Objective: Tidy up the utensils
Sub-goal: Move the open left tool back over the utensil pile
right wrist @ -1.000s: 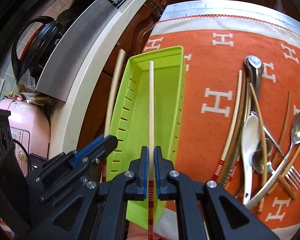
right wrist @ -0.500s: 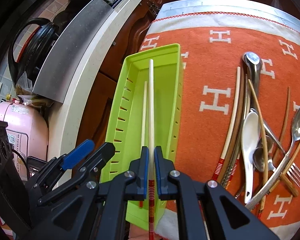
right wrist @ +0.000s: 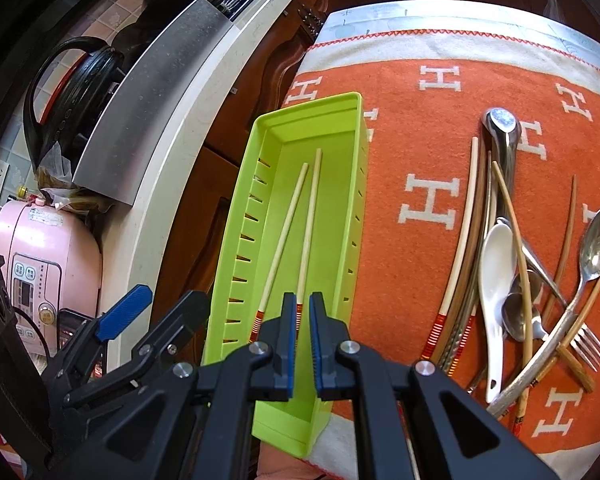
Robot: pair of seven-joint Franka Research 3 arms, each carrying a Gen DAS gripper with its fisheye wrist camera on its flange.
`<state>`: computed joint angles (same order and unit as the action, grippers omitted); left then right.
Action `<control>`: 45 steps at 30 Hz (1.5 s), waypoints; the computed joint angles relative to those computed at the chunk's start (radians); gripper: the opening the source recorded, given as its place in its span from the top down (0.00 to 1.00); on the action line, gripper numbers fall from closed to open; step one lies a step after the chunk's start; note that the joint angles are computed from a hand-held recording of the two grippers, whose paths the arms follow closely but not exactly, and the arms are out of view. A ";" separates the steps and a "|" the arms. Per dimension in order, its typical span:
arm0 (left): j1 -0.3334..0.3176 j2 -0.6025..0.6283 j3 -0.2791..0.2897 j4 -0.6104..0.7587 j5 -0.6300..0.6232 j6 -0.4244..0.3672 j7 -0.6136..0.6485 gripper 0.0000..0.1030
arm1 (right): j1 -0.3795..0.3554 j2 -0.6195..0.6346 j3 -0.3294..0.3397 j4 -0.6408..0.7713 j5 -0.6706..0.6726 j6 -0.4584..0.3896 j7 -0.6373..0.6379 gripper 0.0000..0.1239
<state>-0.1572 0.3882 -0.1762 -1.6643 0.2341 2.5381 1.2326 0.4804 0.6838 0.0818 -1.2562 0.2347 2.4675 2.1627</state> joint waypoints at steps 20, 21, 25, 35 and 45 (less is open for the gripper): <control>-0.023 -0.047 -0.023 -0.037 -0.027 0.009 0.001 0.07 | 0.074 -0.306 -0.117 -0.416 -0.379 0.089 0.167 0.94; -0.028 -0.049 -0.023 -0.040 -0.022 0.015 -0.003 0.06 | 0.070 -0.325 -0.118 -0.443 -0.395 0.094 0.183 0.94; -0.023 -0.064 -0.055 -0.068 -0.069 0.064 0.037 0.02 | 0.042 -0.391 -0.106 -0.543 -0.430 0.120 0.240 0.94; -0.069 -0.039 -0.088 -0.057 -0.136 0.082 0.102 0.01 | -0.035 -0.508 -0.075 -0.723 -0.484 0.174 0.348 0.94; -0.132 0.013 -0.069 -0.021 -0.041 0.071 0.046 0.01 | -0.095 -0.548 -0.052 -0.824 -0.432 0.235 0.336 0.94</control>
